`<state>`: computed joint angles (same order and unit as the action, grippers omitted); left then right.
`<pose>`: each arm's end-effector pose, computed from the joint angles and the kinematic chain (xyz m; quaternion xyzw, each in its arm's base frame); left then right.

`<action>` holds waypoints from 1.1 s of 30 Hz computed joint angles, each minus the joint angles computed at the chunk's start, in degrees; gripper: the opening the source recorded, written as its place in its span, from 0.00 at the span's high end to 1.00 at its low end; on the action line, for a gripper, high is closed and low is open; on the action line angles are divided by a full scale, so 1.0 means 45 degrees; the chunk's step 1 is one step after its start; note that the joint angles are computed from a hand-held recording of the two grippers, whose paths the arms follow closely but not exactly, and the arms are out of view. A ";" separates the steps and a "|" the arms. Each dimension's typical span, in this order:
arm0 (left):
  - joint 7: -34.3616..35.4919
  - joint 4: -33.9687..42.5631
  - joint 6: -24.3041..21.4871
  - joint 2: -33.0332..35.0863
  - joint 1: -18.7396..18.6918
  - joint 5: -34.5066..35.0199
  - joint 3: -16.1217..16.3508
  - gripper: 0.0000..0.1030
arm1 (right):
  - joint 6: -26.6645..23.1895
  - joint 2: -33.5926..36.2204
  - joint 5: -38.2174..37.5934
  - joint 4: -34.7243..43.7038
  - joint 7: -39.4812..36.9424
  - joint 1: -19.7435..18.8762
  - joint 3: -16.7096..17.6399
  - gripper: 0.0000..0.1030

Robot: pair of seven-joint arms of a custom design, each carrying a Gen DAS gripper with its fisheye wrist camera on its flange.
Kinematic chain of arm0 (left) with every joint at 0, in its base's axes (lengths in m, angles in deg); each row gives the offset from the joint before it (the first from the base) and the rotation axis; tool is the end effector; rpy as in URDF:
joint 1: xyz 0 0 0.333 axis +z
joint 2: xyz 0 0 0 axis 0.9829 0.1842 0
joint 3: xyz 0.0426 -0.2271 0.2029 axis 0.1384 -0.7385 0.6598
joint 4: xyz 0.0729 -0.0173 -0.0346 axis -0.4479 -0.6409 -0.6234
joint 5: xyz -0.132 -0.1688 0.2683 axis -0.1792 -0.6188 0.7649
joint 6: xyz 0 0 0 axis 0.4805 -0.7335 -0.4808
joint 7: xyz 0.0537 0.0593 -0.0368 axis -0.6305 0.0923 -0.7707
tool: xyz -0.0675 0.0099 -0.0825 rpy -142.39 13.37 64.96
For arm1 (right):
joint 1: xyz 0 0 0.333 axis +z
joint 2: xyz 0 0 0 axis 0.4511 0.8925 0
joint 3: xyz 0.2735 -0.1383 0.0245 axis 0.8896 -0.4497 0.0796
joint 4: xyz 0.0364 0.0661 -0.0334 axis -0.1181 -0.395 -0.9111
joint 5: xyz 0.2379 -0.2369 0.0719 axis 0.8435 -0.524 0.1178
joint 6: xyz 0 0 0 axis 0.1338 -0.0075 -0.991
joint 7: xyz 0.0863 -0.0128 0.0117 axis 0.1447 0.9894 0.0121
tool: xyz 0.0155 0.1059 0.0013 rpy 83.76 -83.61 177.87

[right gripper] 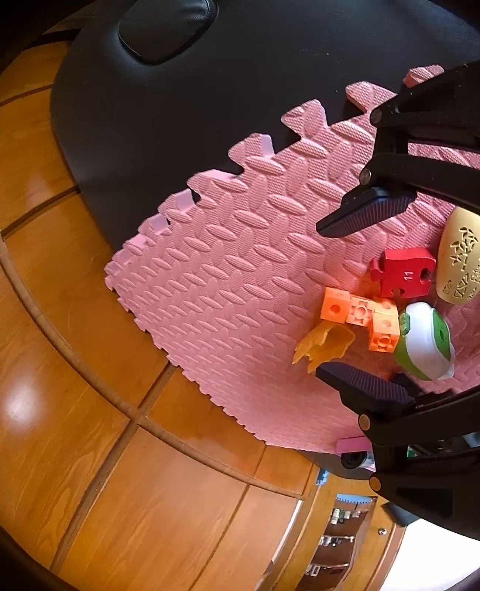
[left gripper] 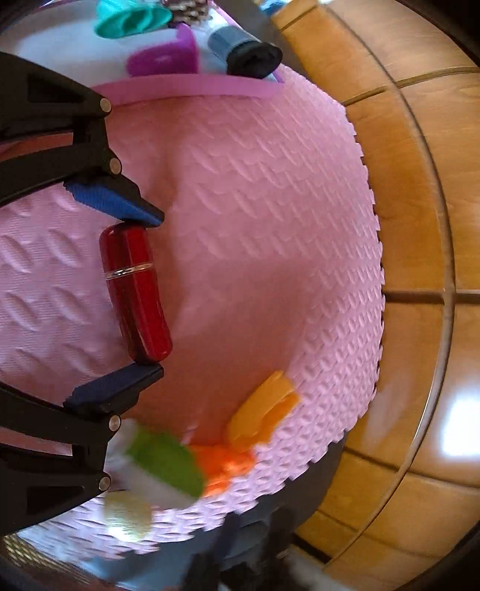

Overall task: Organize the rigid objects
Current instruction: 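Lift the red cylinder with the left gripper while the right gripper grasps the orange blocks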

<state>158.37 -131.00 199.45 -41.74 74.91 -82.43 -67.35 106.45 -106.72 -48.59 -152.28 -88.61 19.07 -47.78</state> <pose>0.5565 -0.1512 0.4870 -0.3537 0.8939 -0.2601 0.0902 0.4096 0.1148 0.5003 -0.2347 0.8832 -0.1040 0.3925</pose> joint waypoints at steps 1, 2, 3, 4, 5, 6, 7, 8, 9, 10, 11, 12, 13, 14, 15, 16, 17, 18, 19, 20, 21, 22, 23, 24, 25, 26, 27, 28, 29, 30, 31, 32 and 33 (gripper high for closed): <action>0.0512 -0.0437 0.0150 -0.0308 0.0108 -0.0375 -0.0020 0.27 | 0.0132 0.0101 0.0048 0.0031 -0.0131 0.0141 -0.0114 0.31; 0.1081 -0.0815 0.0336 -0.0567 0.0166 -0.0795 -0.0022 0.27 | 0.0288 0.0193 0.0117 0.0041 -0.0294 0.0293 -0.0236 0.31; 0.1971 -0.1374 0.0691 -0.0921 0.0200 -0.1427 -0.0027 0.27 | 0.0434 0.0290 0.0224 0.0060 -0.0497 0.0470 -0.0369 0.31; 0.2575 -0.1743 0.0957 -0.1134 0.0145 -0.1877 -0.0002 0.27 | 0.0614 0.0412 0.0356 0.0096 -0.0750 0.0677 -0.0513 0.31; 0.3037 -0.1984 0.1080 -0.1293 0.0096 -0.2232 0.0069 0.27 | 0.0719 0.0487 0.0500 0.0115 -0.0984 0.0840 -0.0619 0.31; 0.3672 -0.2279 0.1242 -0.1491 0.0040 -0.2754 0.0132 0.27 | 0.0758 0.0567 0.0599 0.0172 -0.1159 0.0897 -0.0624 0.31; 0.4322 -0.2585 0.1369 -0.1705 -0.0023 -0.3272 0.0216 0.27 | 0.0650 0.0642 0.0663 0.0274 -0.1312 0.0915 -0.0580 0.31; 0.4708 -0.2754 0.1437 -0.1821 -0.0102 -0.3563 0.0302 0.27 | 0.0502 0.0691 0.0702 0.0364 -0.1414 0.0924 -0.0538 0.31; 0.5055 -0.2886 0.1470 -0.1913 -0.0172 -0.3824 0.0386 0.27 | 0.0382 0.0746 0.0723 0.0434 -0.1495 0.0954 -0.0526 0.31; 0.5444 -0.3046 0.1501 -0.2033 -0.0228 -0.4141 0.0474 0.27 | 0.0323 0.0776 0.0763 0.0459 -0.1561 0.1024 -0.0569 0.31; 0.5703 -0.3155 0.1519 -0.2114 -0.0277 -0.4385 0.0557 0.27 | 0.0279 0.0811 0.0804 0.0484 -0.1613 0.1093 -0.0616 0.31; 0.5796 -0.3169 0.1556 -0.2104 -0.0339 -0.4530 0.0599 0.27 | 0.0287 0.0834 0.0849 0.0478 -0.1649 0.1165 -0.0668 0.31; 0.5900 -0.3209 0.1485 -0.2157 -0.0344 -0.4633 0.0677 0.27 | 0.0470 0.0872 0.0915 0.0439 -0.1695 0.1254 -0.0750 0.31; 0.5898 -0.3211 0.1394 -0.2158 -0.0347 -0.4649 0.0733 0.27 | 0.0782 0.0936 0.0998 0.0403 -0.1821 0.1366 -0.0858 0.31; 0.5776 -0.3150 0.1288 -0.2080 -0.0344 -0.4542 0.0766 0.27 | 0.1128 0.1017 0.1086 0.0392 -0.2045 0.1498 -0.0951 0.31; 0.5602 -0.3075 0.1130 -0.1978 -0.0316 -0.4488 0.0803 0.27 | 0.1419 0.1106 0.1221 0.0419 -0.2442 0.1735 -0.1123 0.31; 0.5731 -0.3138 0.1147 -0.2008 -0.0320 -0.4688 0.0796 0.27 | 0.1554 0.1175 0.1381 0.0486 -0.2853 0.1950 -0.1248 0.31; 0.5785 -0.3151 0.1149 -0.2020 -0.0315 -0.4708 0.0796 0.27 | 0.1612 0.1258 0.1602 0.0568 -0.3283 0.2233 -0.1416 0.31; 0.5732 -0.3117 0.1113 -0.1995 -0.0309 -0.4685 0.0796 0.27 | 0.1598 0.1358 0.1978 0.0643 -0.3878 0.2806 -0.1844 0.31; 0.5769 -0.3108 0.1107 -0.1986 -0.0302 -0.4720 0.0797 0.27 | 0.1400 0.1493 0.2466 0.0792 -0.4571 0.3528 -0.2387 0.31; 0.5832 -0.3116 0.1150 -0.1979 -0.0307 -0.4781 0.0786 0.27 | 0.1110 0.1584 0.2854 0.0947 -0.5067 0.3924 -0.2652 0.31; 0.5892 -0.3164 0.1177 -0.2010 -0.0308 -0.4848 0.0781 0.27 | 0.0811 0.1654 0.3096 0.1095 -0.5376 0.4026 -0.2662 0.31; 0.5944 -0.3205 0.1190 -0.2038 -0.0309 -0.4911 0.0784 0.27 | 0.0670 0.1683 0.3285 0.1163 -0.5599 0.4050 -0.2632 0.31; 0.5980 -0.3214 0.1201 -0.2038 -0.0316 -0.4957 0.0784 0.27 | 0.0629 0.1695 0.3402 0.1188 -0.5710 0.3997 -0.2550 0.31; 0.6009 -0.3229 0.1237 -0.2041 -0.0326 -0.5003 0.0778 0.27 | 0.0618 0.1699 0.3495 0.1193 -0.5768 0.3924 -0.2469 0.31; 0.6040 -0.3255 0.1244 -0.2061 -0.0324 -0.5036 0.0786 0.27 | 0.0650 0.1717 0.3655 0.1183 -0.5882 0.3956 -0.2475 0.31; 0.6052 -0.3240 0.1237 -0.2048 -0.0328 -0.5048 0.0790 0.27 | 0.0696 0.1743 0.3863 0.1172 -0.6033 0.4051 -0.2530 0.31; 0.6052 -0.3231 0.1224 -0.2042 -0.0331 -0.5067 0.0790 0.27 | 0.0720 0.1763 0.4109 0.1173 -0.6262 0.4218 -0.2636 0.31; 0.6150 -0.3271 0.1186 -0.2069 -0.0305 -0.5131 0.0823 0.27 | 0.0716 0.1758 0.4278 0.1172 -0.6468 0.4315 -0.2685 0.31; 0.6191 -0.3288 0.1184 -0.2080 -0.0305 -0.5168 0.0824 0.27 | 0.0681 0.1775 0.4406 0.1212 -0.6654 0.4379 -0.2698 0.31; 0.6222 -0.3294 0.1179 -0.2083 -0.0305 -0.5199 0.0828 0.27 | 0.0651 0.1844 0.4773 0.1283 -0.7099 0.4751 -0.2945 0.31; 0.6235 -0.3277 0.1172 -0.2064 -0.0302 -0.5209 0.0831 0.27 | 0.0614 0.1900 0.5328 0.1340 -0.7697 0.5269 -0.3323 0.31; 0.6240 -0.3271 0.1167 -0.2061 -0.0300 -0.5206 0.0830 0.27 | 0.0590 0.1994 0.5992 0.1429 -0.8395 0.5834 -0.3732 0.31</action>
<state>186.45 -145.72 204.70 -51.02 73.56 -105.86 -63.62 109.11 -97.75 -21.62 -145.85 -126.39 45.32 -64.58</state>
